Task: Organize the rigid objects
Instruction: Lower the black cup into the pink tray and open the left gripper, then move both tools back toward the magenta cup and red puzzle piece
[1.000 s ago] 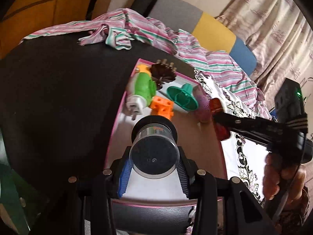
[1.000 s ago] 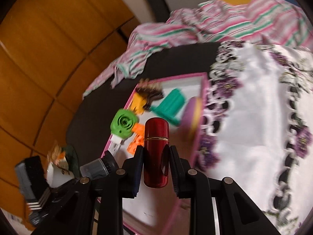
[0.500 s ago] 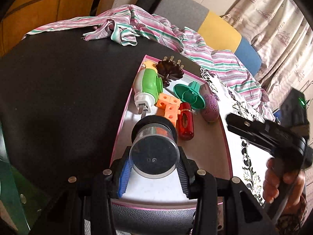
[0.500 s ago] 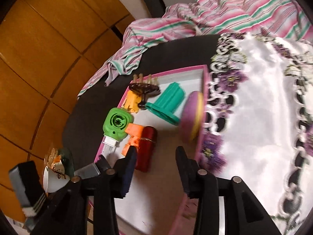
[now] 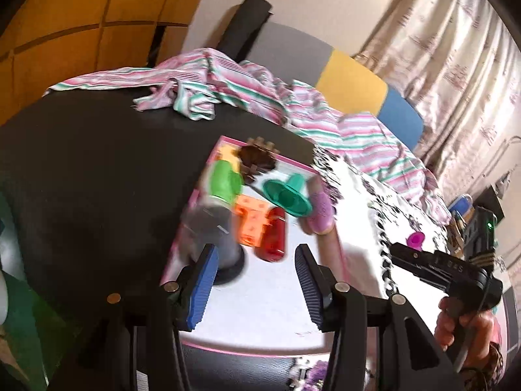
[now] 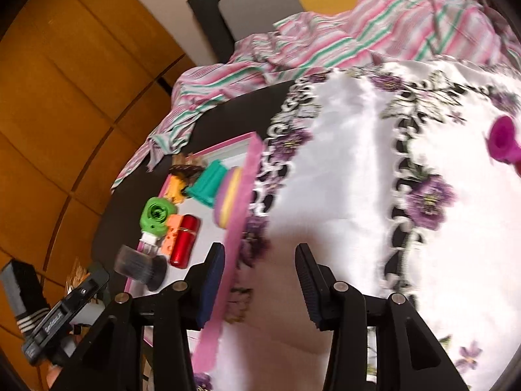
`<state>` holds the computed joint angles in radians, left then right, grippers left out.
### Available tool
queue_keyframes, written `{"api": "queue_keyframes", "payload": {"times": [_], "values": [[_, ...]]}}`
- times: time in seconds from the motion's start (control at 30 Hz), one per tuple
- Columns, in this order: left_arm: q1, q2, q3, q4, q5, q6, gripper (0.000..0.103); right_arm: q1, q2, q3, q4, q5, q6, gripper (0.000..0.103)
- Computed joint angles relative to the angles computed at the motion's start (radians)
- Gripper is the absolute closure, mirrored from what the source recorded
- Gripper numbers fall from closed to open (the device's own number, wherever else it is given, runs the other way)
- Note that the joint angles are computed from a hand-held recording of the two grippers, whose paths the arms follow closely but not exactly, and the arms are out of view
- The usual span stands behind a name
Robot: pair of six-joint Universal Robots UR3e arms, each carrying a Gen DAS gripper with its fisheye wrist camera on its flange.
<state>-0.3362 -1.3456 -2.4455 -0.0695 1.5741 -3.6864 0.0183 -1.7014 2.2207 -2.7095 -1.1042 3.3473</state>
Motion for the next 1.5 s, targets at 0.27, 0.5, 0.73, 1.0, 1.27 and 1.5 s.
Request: {"api": "queue_keyframes", "payload": {"times": [0.27,0.5,0.73,1.0,1.27,1.5], "values": [[-0.190,-0.238,0.227,-0.034,-0.021,0.052,0.054,-0.182,-0.175,0.085,0.164,-0.014,-0.100,0.055],[-0.313,-0.396,0.419,-0.101,-0.055,0.098,0.054,-0.366,-0.290,0.115,0.339,-0.045,-0.233,0.053],[-0.378,-0.507,0.565,-0.178,-0.082,0.108,0.054,-0.568,-0.316,0.111,0.434,-0.059,-0.345,0.053],[-0.398,-0.589,0.672,-0.248,-0.092,0.106,0.054,-0.715,-0.205,0.076,0.337,-0.101,-0.357,0.052],[-0.425,-0.641,0.747,-0.286,-0.086,0.106,0.054,-0.625,0.123,-0.114,0.035,-0.265,-0.217,0.051],[-0.433,-0.687,0.793,-0.300,-0.093,0.095,0.054,-0.535,0.165,-0.146,0.030,-0.189,-0.348,0.051]]}}
